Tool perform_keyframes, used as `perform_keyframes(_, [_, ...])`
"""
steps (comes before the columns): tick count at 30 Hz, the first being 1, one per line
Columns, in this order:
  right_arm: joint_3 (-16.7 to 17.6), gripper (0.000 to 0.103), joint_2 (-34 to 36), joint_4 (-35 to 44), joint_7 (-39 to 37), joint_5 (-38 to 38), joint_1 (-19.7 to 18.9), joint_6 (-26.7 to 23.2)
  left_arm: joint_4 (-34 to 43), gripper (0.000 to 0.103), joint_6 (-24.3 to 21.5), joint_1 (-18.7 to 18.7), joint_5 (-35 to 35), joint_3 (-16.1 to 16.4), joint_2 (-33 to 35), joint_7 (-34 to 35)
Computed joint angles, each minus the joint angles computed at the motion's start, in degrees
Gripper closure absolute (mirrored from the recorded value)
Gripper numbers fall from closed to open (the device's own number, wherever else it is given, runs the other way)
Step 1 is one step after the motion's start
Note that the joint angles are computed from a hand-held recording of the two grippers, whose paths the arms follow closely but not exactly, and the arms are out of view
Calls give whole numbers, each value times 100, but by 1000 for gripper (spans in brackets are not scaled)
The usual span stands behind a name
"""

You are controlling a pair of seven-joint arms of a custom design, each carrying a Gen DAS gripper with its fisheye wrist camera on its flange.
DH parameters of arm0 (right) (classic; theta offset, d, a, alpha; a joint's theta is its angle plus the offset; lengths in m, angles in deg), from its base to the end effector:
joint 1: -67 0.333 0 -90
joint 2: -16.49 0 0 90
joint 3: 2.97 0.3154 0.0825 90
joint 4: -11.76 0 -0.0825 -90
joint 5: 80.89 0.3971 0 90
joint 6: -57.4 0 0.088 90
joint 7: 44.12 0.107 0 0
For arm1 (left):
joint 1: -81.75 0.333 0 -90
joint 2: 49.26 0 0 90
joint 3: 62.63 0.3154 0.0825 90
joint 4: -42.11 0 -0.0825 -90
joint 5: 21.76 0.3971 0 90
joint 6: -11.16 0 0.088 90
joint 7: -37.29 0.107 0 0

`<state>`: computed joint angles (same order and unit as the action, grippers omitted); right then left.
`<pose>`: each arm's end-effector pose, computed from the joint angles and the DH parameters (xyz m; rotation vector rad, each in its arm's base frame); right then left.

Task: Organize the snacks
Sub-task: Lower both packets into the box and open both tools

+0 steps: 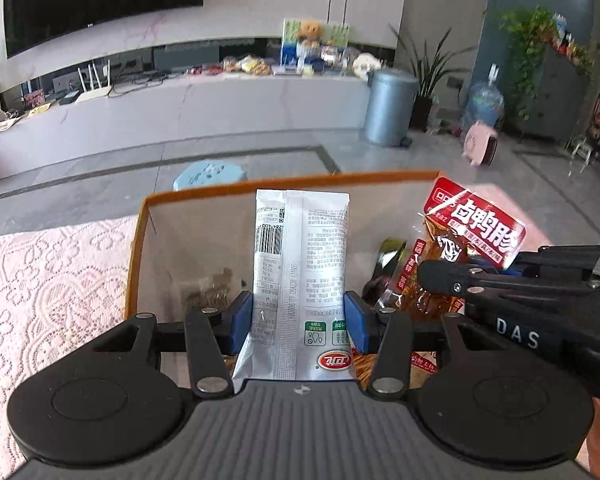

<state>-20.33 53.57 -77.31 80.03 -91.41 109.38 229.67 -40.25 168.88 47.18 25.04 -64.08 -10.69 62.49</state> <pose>0.6609 0.3799 0.3695 -1.7895 1.5389 -0.5680 0.6098 -0.4746 0.3514 -1.6584 1.9318 -0.8662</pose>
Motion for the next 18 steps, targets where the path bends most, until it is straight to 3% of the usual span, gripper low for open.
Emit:
perform_keyframes(6, [315, 90, 345, 485, -207, 164, -300, -312, 127, 48, -272, 158, -452, -229, 127, 402])
perform_keyframes(14, [0, 87, 578, 802, 79, -265, -92, -710, 327, 46, -808, 146, -824, -309, 211, 838])
perform_keyframes(18, [-125, 73, 543, 755, 277, -628, 4, -829, 368, 43, -843, 81, -762, -239, 218, 801])
